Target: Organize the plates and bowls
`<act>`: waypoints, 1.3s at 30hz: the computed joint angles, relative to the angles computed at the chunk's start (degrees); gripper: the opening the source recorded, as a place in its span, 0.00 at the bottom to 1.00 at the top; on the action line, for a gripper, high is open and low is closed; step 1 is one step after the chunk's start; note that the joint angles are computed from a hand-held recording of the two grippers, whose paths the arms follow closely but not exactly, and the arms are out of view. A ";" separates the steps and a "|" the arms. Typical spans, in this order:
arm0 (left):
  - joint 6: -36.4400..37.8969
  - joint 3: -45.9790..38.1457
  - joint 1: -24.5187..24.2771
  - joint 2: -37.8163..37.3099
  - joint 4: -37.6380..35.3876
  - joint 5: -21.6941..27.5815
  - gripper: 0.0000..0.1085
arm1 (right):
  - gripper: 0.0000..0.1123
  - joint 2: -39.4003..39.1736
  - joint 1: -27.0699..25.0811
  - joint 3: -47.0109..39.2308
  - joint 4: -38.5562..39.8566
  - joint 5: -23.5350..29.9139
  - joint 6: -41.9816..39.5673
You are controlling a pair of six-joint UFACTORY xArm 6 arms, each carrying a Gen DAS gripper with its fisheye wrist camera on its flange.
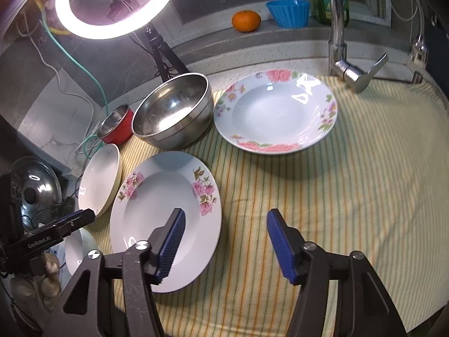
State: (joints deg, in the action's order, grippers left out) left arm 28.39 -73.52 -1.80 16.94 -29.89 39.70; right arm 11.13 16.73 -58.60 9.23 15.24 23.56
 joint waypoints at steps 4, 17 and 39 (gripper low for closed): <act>-0.91 -2.44 0.37 2.20 -0.35 2.58 0.48 | 0.40 1.69 0.34 -1.47 7.27 1.02 -5.78; -4.22 -8.58 0.62 7.68 1.30 7.60 0.37 | 0.25 6.88 0.01 -7.03 22.11 5.32 -17.24; -7.05 -13.03 1.79 12.15 3.36 9.28 0.23 | 0.20 10.17 -0.72 -10.57 25.92 8.26 -20.04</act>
State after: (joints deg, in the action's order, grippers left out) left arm 21.34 -86.55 -0.01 29.09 -26.53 48.97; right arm 21.30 16.02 -69.17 35.15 23.51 3.53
